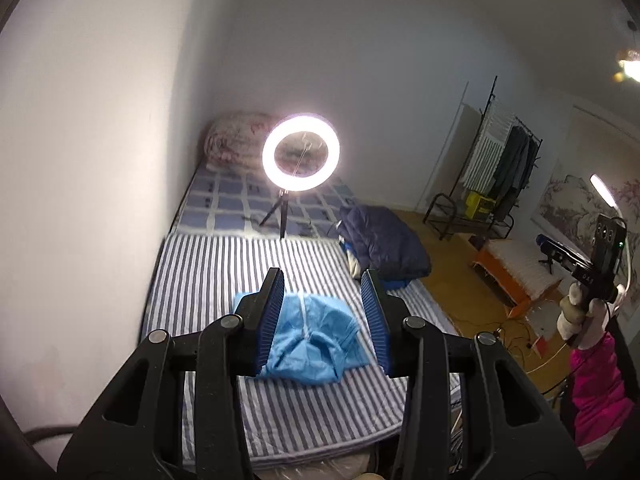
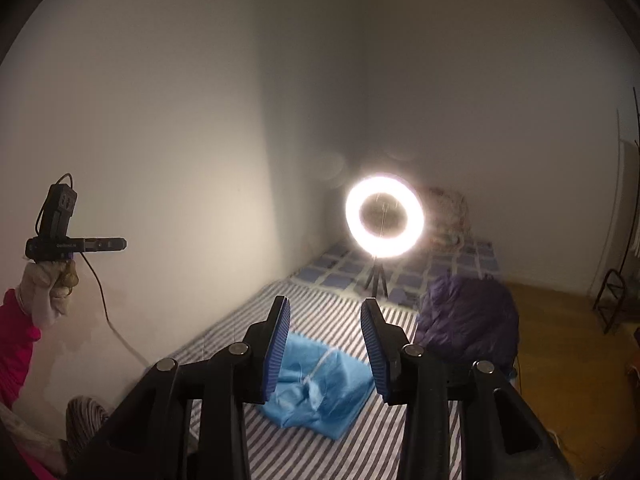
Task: Fold large clothes
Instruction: 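Open both tools and lift them away from the folded coat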
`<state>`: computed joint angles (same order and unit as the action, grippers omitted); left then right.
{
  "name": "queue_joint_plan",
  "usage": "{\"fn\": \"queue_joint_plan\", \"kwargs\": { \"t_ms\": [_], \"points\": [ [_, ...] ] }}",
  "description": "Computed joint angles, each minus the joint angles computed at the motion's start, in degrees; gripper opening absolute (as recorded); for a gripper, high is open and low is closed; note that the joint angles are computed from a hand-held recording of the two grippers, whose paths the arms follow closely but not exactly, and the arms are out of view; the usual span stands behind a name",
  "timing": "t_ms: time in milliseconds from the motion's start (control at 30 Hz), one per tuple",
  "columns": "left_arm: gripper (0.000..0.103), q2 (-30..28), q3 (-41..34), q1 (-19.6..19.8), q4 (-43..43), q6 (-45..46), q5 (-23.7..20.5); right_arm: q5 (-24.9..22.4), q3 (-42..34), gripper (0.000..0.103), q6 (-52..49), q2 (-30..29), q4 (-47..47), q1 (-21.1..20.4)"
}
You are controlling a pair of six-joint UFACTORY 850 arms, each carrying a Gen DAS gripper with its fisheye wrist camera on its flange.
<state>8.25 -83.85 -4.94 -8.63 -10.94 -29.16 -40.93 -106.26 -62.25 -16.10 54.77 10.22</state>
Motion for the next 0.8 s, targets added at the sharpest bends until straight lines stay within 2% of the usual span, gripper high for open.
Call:
{"fn": "queue_joint_plan", "kwargs": {
  "t_ms": [67, 100, 167, 233, 300, 367, 433, 567, 600, 667, 800],
  "points": [
    [0.053, -0.1, -0.5, 0.1, -0.3, 0.4, 0.4, -0.2, -1.8, 0.049, 0.9, -1.0, -0.3, 0.0],
    [0.057, -0.1, 0.1, 0.1, -0.5, 0.6, 1.4, 0.6, -2.0, 0.05, 1.4, -1.5, -0.8, 0.3],
    [0.057, -0.6, 1.5, 0.3, -2.3, 1.7, 2.5, 0.5, -2.5, 0.05, 3.1, -2.9, -2.0, 0.6],
    [0.057, -1.7, 4.0, 1.2, -8.7, 5.9, 3.9, -0.4, -2.3, 0.05, 5.6, -4.7, -3.3, 0.8],
    [0.057, -3.2, 6.8, 2.3, -18.9, 12.3, 5.7, -1.1, -2.0, 0.051, 7.4, -7.1, -3.5, 1.0],
    [0.057, -6.0, 9.0, 3.2, -27.2, 17.5, 6.6, -1.8, -1.6, 0.056, 9.0, -9.3, -3.2, 1.0],
    [0.057, -8.8, 10.7, 3.8, -33.2, 21.3, 7.9, -2.8, -1.8, 0.057, 11.3, -12.4, -2.5, 1.1],
    [0.057, -15.9, 11.7, 5.7, -47.3, 29.0, 7.1, -4.1, -4.6, 0.057, 18.5, -19.8, -5.2, 2.1],
    [0.057, -17.8, 11.6, 6.4, -49.7, 29.7, 6.9, -4.0, -3.6, 0.058, 19.0, -19.6, -5.5, 2.0],
    [0.057, -21.2, 11.4, 7.7, -54.6, 31.9, 6.3, -4.8, -5.8, 0.058, 21.3, -23.0, -6.3, 2.3],
    [0.057, -27.9, 8.2, 9.9, -57.0, 31.3, 4.6, -8.1, -15.8, 0.062, 28.1, -32.5, -7.5, 2.5]
  ]
}}
